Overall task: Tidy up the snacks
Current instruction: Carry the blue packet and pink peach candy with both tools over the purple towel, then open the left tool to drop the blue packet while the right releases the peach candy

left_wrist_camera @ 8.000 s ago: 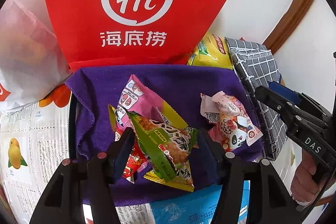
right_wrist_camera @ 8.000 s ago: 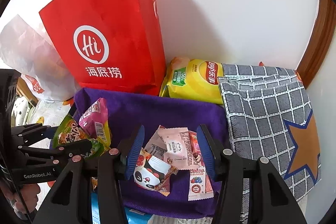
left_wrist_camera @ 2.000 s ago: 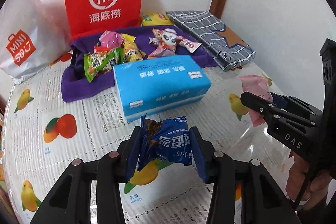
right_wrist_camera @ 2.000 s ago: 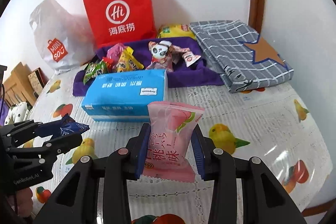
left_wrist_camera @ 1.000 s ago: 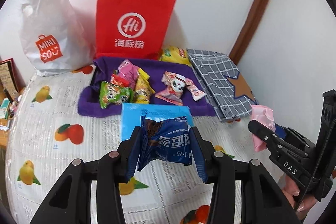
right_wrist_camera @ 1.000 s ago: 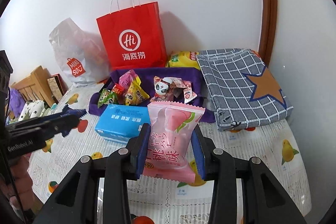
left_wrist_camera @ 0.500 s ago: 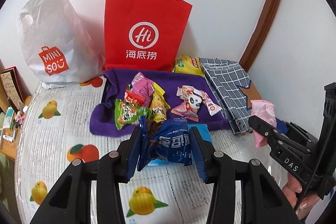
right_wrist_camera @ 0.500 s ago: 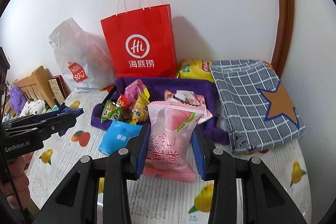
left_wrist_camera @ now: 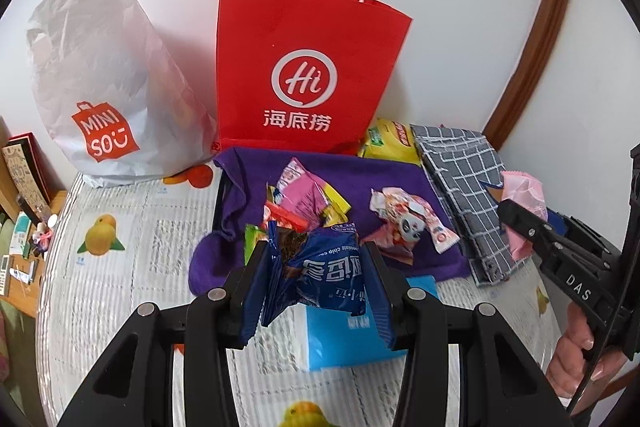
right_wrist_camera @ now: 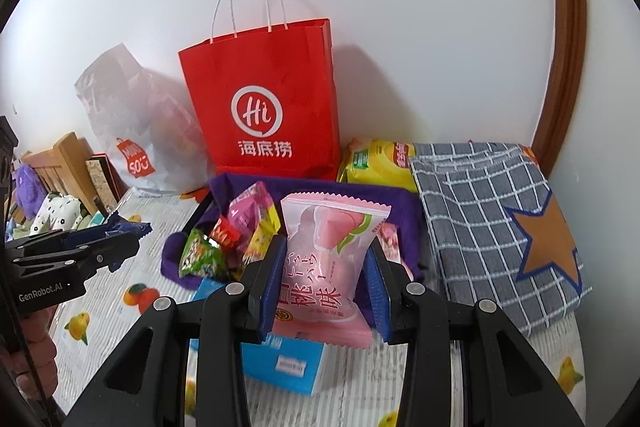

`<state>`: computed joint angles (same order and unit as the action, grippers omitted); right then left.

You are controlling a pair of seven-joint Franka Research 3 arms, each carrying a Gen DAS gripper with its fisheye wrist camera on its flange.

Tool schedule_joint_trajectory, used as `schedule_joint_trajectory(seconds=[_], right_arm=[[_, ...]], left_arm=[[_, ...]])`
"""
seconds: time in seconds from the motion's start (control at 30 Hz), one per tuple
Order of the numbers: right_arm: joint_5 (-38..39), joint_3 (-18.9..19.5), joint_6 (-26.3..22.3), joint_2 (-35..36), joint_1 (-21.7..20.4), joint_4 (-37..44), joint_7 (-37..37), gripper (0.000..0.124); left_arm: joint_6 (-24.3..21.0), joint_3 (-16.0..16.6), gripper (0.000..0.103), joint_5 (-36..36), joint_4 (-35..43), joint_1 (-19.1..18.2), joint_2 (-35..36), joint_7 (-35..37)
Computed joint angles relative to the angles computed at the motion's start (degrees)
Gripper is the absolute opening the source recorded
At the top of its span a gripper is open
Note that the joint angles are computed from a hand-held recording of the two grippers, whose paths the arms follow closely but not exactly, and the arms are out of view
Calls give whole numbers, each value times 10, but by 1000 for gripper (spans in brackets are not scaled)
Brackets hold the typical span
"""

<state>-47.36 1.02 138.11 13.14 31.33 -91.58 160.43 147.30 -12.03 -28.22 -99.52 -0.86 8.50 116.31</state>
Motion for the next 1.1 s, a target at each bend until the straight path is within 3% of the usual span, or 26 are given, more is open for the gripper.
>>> schedule_joint_trajectory(seconds=[0.33, 0.67, 0.77, 0.87, 0.97, 1.1], right_arm=[[68, -30, 15, 81, -18, 96, -72, 39], [158, -70, 7, 189, -22, 228, -168, 39], [183, -78, 15, 203, -26, 229, -183, 39], [218, -78, -17, 229, -32, 260, -217, 39], [231, -83, -7, 232, -34, 253, -233, 39], [258, -83, -5, 238, -40, 253, -249, 39]], left_arm=[[-30, -19, 43, 61, 135, -3, 107, -49], [-90, -25, 43, 179, 325, -31, 246, -138], [-107, -30, 43, 192, 358, -35, 276, -144], [-122, -38, 43, 192, 381, -34, 301, -139], [-157, -40, 43, 199, 416, -41, 327, -136], [-171, -44, 43, 193, 419, -40, 333, -133]])
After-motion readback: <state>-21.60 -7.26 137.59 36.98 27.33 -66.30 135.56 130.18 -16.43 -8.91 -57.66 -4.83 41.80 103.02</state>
